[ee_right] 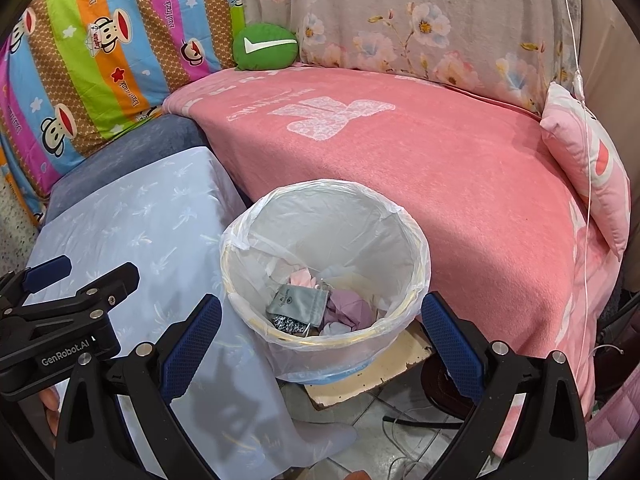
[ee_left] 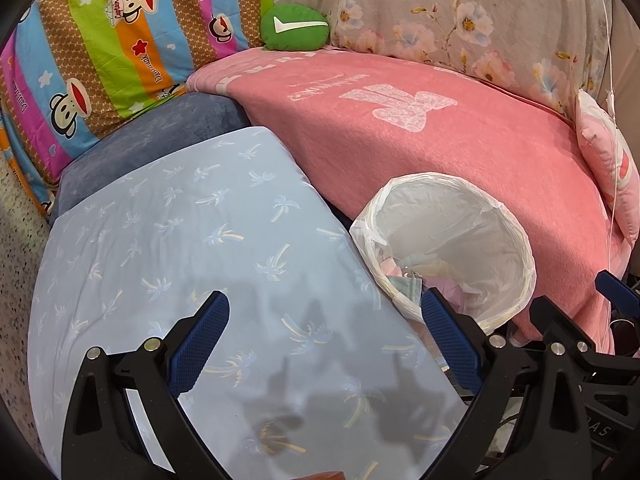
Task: Collect trash
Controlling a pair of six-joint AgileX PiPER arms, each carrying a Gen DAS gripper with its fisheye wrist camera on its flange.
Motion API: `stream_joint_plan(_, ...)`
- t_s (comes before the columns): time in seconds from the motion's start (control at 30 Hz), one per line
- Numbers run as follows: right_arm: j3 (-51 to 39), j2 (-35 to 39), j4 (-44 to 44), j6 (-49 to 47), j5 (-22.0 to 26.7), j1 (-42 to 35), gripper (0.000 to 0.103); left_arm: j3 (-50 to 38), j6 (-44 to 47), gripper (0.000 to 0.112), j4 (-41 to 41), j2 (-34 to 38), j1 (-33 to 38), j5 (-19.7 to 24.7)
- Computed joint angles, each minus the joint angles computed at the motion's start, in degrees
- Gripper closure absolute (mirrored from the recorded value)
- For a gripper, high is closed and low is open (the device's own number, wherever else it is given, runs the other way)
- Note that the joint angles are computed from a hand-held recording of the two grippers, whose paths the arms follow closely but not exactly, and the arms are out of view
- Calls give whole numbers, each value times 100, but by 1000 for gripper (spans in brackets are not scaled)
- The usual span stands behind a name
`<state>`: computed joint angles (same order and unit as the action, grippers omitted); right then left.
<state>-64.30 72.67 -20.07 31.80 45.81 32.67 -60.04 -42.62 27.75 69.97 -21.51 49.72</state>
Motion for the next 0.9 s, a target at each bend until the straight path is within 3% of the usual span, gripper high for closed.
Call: stream_joint_plan(0.9,65,-21,15,-27,-51,-41,5,26,-65,20,43,5,-52,2)
